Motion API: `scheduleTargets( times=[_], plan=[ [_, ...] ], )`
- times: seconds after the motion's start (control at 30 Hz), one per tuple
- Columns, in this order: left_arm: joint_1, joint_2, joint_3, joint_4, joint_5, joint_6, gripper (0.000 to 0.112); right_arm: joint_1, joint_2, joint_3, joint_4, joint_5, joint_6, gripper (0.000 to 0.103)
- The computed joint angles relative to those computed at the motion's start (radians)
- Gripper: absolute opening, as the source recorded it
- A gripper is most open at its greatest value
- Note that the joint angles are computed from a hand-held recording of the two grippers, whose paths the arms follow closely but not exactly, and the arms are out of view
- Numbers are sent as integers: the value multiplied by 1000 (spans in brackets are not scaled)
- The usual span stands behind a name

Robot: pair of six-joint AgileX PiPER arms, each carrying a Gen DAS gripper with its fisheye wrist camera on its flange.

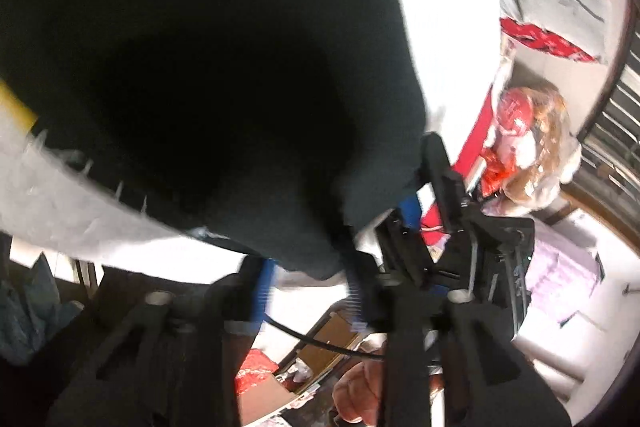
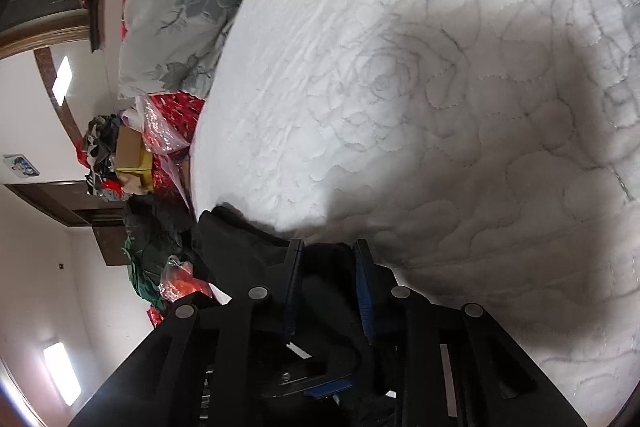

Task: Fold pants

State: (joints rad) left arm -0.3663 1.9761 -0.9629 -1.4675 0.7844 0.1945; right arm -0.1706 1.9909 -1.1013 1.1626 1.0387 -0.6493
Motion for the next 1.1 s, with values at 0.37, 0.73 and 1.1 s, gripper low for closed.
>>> scheduleTargets(
  times=[0.37, 0.73, 1.1],
  plan=[
    [37, -32, 9, 24, 59, 38, 7, 22, -34, 0, -45, -58, 56, 21],
    [215, -155, 91, 52, 189, 159, 6, 99, -183, 79, 102, -85, 31, 15],
    [678, -210, 178, 125, 353, 283, 6, 414, -58, -154, 200, -181, 201, 12]
  ],
)
